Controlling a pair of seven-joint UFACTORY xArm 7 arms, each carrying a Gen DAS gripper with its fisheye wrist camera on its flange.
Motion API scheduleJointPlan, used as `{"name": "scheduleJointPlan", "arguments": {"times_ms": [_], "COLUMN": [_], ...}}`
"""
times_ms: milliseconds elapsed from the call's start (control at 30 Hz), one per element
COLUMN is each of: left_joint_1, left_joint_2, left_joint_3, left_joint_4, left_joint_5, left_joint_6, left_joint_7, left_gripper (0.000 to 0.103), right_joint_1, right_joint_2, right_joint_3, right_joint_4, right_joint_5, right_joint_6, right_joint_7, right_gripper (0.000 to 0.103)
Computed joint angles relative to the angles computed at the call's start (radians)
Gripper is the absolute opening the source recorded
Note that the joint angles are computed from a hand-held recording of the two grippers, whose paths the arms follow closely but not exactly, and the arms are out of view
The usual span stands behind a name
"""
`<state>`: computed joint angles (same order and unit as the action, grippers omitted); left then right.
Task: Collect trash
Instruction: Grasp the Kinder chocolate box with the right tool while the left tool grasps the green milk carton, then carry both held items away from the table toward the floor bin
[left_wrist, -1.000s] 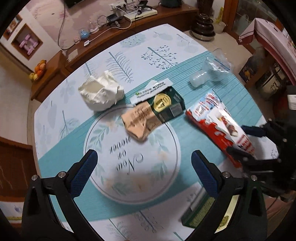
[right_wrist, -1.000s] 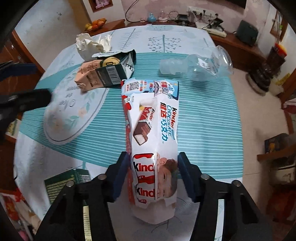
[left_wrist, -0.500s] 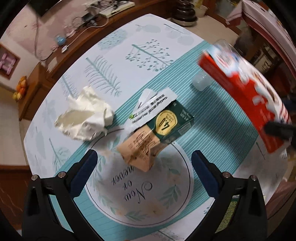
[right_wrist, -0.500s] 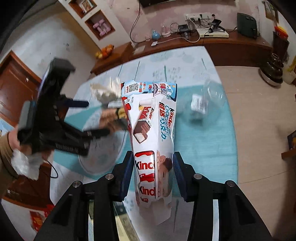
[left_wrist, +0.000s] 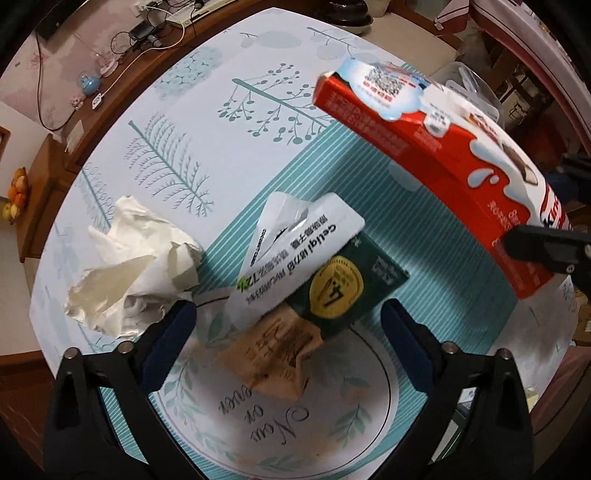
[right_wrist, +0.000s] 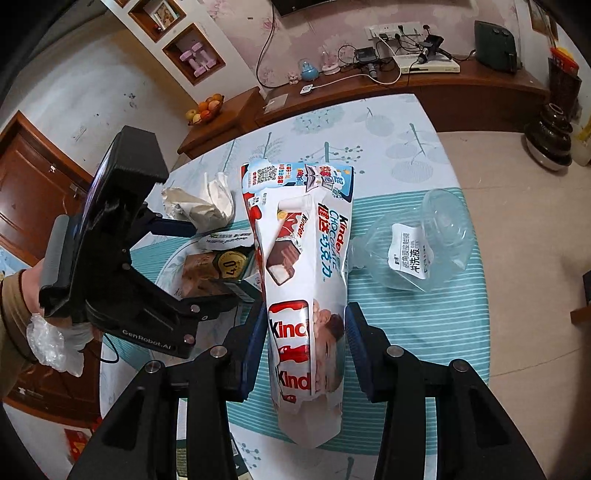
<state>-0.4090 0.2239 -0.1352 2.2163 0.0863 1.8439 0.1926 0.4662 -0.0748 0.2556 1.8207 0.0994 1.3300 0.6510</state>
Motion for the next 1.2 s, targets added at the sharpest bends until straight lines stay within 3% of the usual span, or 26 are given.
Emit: {"name": "scheduleJointPlan", "arguments": {"times_ms": [133,400,567,833,1200], "left_joint_1": [0.012,0.064,0.093,0.117,0.146], "left_joint_2": [0.004,-0.093,-0.190,-0.373,-0.631], "left_joint_3": [0.001,0.006,0.002,-0.016,-0.044], "left_joint_4": [-0.014,-0.152,-0.285,-0.474,-0.568], "left_joint_5": [-0.038,-0.135,-0.176,-0.216,-0.199], "left_joint_6": [-0.002,-0.040,-0.076,-0.162,-0.159], "left_joint_7": [-0.027,-0.171,-0.296,-0.410,-0.554], "left_gripper": [0.066,0.055,0.034,0.034,0.033], "right_joint_1": [-0.003,0.001,0.015,0.037,0.090], "right_joint_2": [-0.007,-0.002,-0.001,-0.024,-0.045], "right_joint_3": [-0.003,0.002,0.011,0.027,0.096], "right_joint_4": [-0.015,-0.006,-0.002,-0.013,0.068], "right_joint_5": [0.010,0.013,0.012,0.022,-0.044], "right_joint_6": [-0.005,-0.020,-0.018,-0.003,0.065], "right_joint_7": [0.011,0.007,0.007,0.033,0.127], "right_gripper": [0.042,0.042,0.042,0.042,0.042]}}
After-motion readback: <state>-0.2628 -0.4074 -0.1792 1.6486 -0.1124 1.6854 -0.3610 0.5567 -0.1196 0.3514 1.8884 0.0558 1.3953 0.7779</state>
